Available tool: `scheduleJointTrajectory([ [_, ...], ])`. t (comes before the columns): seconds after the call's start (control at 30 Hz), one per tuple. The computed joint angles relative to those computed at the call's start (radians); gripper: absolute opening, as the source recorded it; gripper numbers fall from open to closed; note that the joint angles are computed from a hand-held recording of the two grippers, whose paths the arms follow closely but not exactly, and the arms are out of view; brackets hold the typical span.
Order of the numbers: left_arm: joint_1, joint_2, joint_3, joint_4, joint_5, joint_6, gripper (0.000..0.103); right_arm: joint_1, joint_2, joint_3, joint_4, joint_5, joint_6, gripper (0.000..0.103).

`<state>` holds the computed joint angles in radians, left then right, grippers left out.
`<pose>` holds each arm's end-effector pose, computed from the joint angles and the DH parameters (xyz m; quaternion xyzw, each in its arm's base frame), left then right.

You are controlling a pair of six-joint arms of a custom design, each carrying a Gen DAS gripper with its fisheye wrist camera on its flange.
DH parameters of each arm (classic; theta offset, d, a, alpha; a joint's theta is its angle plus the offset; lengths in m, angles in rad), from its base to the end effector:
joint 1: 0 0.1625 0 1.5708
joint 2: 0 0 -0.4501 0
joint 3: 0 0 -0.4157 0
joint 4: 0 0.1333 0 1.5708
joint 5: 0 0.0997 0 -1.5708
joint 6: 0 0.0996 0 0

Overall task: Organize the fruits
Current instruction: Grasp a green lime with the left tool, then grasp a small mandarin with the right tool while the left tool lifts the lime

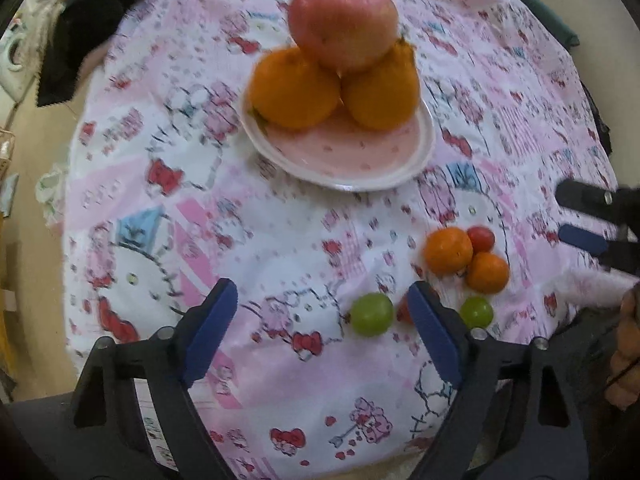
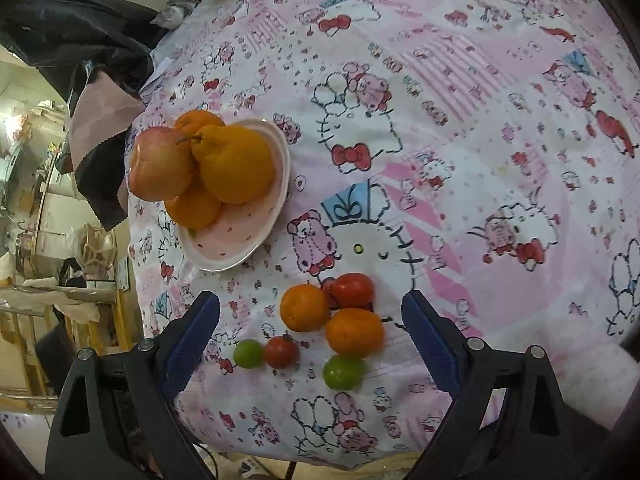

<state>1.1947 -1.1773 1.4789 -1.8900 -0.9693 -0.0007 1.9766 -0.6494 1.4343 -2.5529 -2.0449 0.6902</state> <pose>-0.0699 -0.6934 0.3744 0.1757 0.9388 -0.0637 0.2894 0.3838 -0.6707 0.0735 -0.1600 -0.9543 0.2034 0.1496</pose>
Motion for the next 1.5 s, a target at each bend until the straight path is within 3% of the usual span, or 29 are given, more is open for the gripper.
scheduleJointTrajectory([
  [0.1,-0.002,0.012,0.004,0.037,-0.017,0.026,0.076,-0.002,0.014,-0.023,0.021,0.009,-0.006,0.095],
  [0.23,0.000,0.040,-0.009,0.111,-0.039,0.034,0.052,-0.004,0.021,-0.034,0.031,0.013,-0.017,0.095],
  [0.4,0.005,0.058,-0.017,0.158,-0.060,0.035,0.051,-0.012,0.012,-0.023,0.023,0.023,-0.001,0.095],
  [0.67,0.022,0.087,-0.038,0.181,-0.078,0.003,0.028,-0.015,0.005,-0.014,0.023,0.017,0.005,0.095],
  [0.9,0.010,0.063,-0.008,0.145,-0.075,0.039,0.026,-0.016,0.005,-0.016,0.043,0.007,0.002,0.095],
  [1.07,0.005,0.040,-0.004,0.112,-0.088,0.038,0.026,-0.019,0.011,-0.026,0.122,0.010,-0.016,0.094],
  [1.13,0.005,0.036,-0.013,0.099,-0.092,0.032,0.026,-0.025,0.015,-0.028,0.164,0.031,-0.016,0.090],
  [1.27,0.004,0.024,-0.024,0.059,-0.095,0.034,0.026,-0.035,0.034,-0.048,0.279,0.045,0.009,0.069],
  [1.5,-0.002,0.008,-0.026,0.016,-0.099,0.040,0.026,-0.041,0.076,-0.097,0.344,0.036,0.002,0.063],
])
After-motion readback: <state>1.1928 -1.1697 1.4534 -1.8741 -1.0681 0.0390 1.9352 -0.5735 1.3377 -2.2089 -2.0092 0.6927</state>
